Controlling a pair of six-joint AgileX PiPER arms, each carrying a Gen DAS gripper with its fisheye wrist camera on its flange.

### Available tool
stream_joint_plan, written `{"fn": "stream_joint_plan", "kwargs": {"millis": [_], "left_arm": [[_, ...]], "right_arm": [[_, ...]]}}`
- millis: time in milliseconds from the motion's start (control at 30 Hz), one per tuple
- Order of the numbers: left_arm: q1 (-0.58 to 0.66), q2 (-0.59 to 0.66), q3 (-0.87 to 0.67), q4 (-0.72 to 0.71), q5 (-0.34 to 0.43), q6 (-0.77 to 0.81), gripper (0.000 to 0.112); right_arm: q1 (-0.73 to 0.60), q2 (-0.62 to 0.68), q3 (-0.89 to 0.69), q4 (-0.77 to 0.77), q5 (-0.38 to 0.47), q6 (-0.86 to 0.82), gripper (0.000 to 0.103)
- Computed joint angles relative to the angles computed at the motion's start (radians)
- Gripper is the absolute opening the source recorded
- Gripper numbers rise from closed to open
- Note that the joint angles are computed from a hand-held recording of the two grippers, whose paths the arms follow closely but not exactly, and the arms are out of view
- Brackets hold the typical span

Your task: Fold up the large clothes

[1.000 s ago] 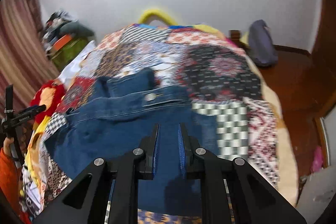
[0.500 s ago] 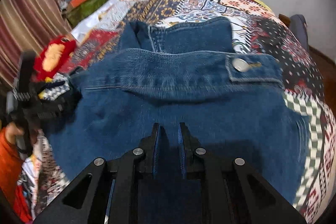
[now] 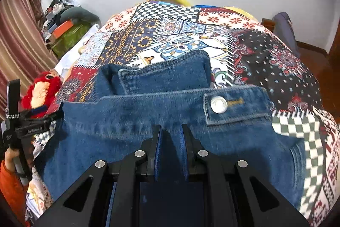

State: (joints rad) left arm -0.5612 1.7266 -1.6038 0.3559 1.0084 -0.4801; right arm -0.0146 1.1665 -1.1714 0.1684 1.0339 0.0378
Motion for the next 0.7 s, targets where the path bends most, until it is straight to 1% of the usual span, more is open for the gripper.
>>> {"fn": "stream_joint_plan", "kwargs": {"millis": [67,133,167,300,400,467,567,633,700], "left_arm": [[-0.011,-0.032,-0.013,0.034,0.028,0.005,0.102],[-0.007,-0.049,-0.032,0.016,0.050,0.034,0.102],[-0.016,-0.068,-0.034,0.023,0.060,0.038,0.102],[-0.062,-0.129,-0.021,0.073,0.072,0.013,0.102],[-0.066,-0.180,-0.004,0.016,0.064,0.015,0.102],[-0.060,-0.216,0.028,-0.064,0.043,0.040,0.103],[-0.071,-0.265,0.113,-0.159,0.015,0.084,0.103],[-0.102,-0.285,0.175,-0.156,0.003,0.073,0.103],[-0.140,-0.295,0.257,-0.129,-0.010,0.054,0.103]], "right_arm": [[-0.015,-0.028,-0.015,0.043,0.057,-0.051,0.012],[0.012,-0.064,-0.026,0.038,0.093,-0.062,0.012],[0.044,-0.084,-0.037,0.025,0.114,-0.057,0.012],[0.186,-0.132,-0.056,-0.025,0.142,0.019,0.012],[0.305,-0.146,-0.065,-0.054,0.153,0.101,0.012],[0.383,-0.142,-0.064,-0.076,0.154,0.152,0.012],[0.485,-0.135,-0.033,-0.128,0.145,0.213,0.012],[0.539,-0.120,-0.002,-0.179,0.150,0.250,0.012],[0.578,-0.094,0.030,-0.234,0.184,0.276,0.012]]}}
